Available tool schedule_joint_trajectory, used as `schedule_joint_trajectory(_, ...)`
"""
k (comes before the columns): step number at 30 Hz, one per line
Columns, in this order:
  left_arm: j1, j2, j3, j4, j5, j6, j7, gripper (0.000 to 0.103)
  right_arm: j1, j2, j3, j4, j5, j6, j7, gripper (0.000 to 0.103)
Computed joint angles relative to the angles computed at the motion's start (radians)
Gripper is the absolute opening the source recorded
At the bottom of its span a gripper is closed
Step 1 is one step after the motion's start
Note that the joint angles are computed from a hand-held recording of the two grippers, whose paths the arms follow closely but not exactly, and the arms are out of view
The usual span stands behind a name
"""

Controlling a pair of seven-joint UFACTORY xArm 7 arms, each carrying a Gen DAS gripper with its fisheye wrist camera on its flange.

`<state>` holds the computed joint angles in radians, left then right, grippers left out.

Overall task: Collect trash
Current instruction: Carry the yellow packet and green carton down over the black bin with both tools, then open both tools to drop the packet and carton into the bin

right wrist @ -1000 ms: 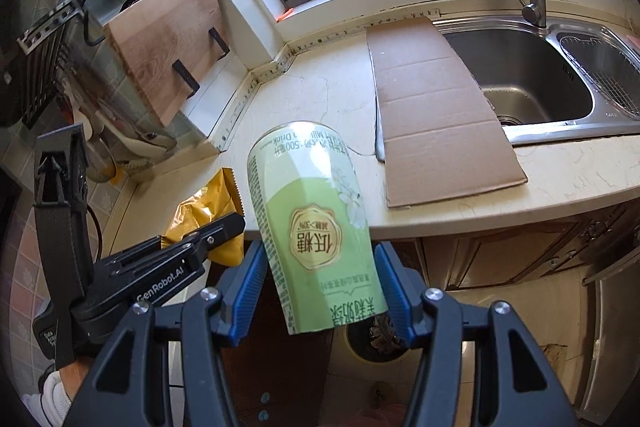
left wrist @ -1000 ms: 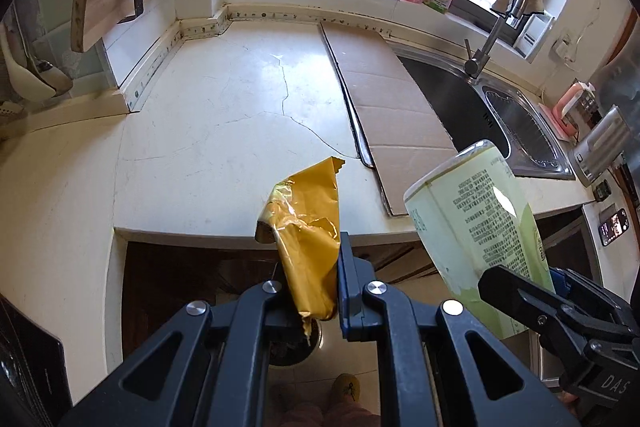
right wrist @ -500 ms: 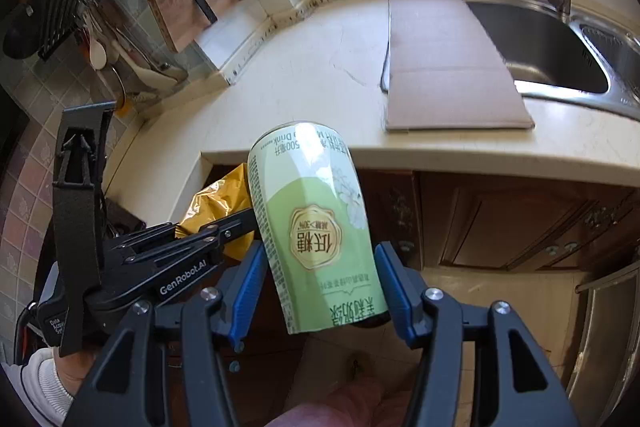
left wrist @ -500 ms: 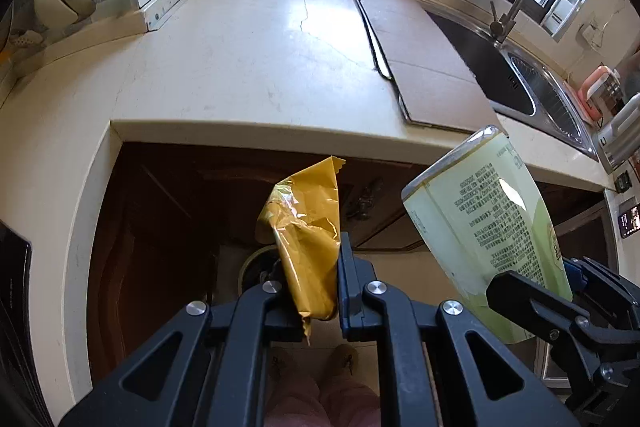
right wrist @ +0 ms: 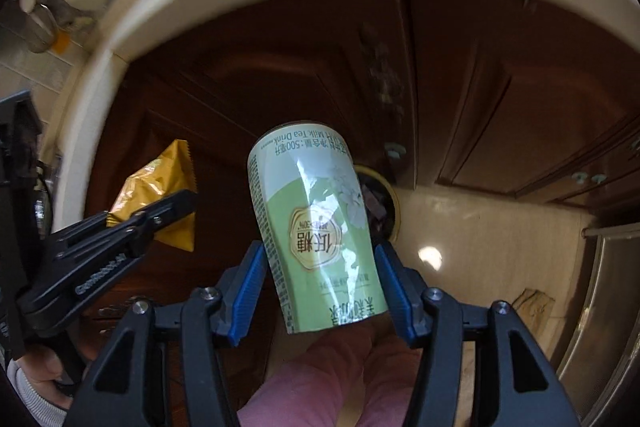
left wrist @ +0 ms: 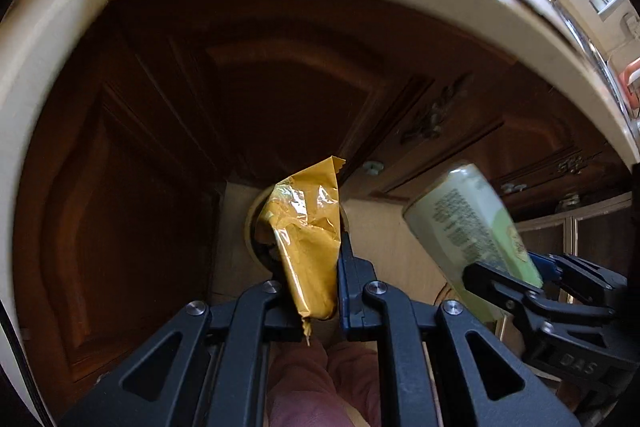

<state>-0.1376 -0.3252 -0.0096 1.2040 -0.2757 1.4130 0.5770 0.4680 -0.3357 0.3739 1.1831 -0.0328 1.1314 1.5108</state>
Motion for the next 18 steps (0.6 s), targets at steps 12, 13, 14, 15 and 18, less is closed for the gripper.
schedule_joint_trajectory(12, 0.009, 0.138, -0.006, -0.225, -0.017, -0.208, 0.116, 0.010, 0.040, 0.169, -0.085, -0.290, 0.207, -0.372, -0.118, 0.059)
schedule_joint_trajectory(13, 0.008, 0.156, -0.009, -0.231, -0.016, -0.223, 0.129, 0.010, 0.040, 0.189, -0.090, -0.295, 0.215, -0.395, -0.130, 0.060)
schedule_joint_trajectory(14, 0.008, 0.173, -0.012, -0.236, -0.014, -0.238, 0.139, 0.010, 0.039, 0.216, -0.095, -0.294, 0.219, -0.420, -0.140, 0.061)
schedule_joint_trajectory(15, 0.009, 0.190, -0.015, -0.240, -0.012, -0.260, 0.149, 0.015, 0.040, 0.237, -0.099, -0.298, 0.224, -0.443, -0.148, 0.062)
schedule_joint_trajectory(18, 0.013, 0.207, -0.020, -0.271, -0.012, -0.329, 0.163, 0.034, 0.039, 0.295, -0.112, -0.311, 0.256, -0.530, -0.184, 0.062)
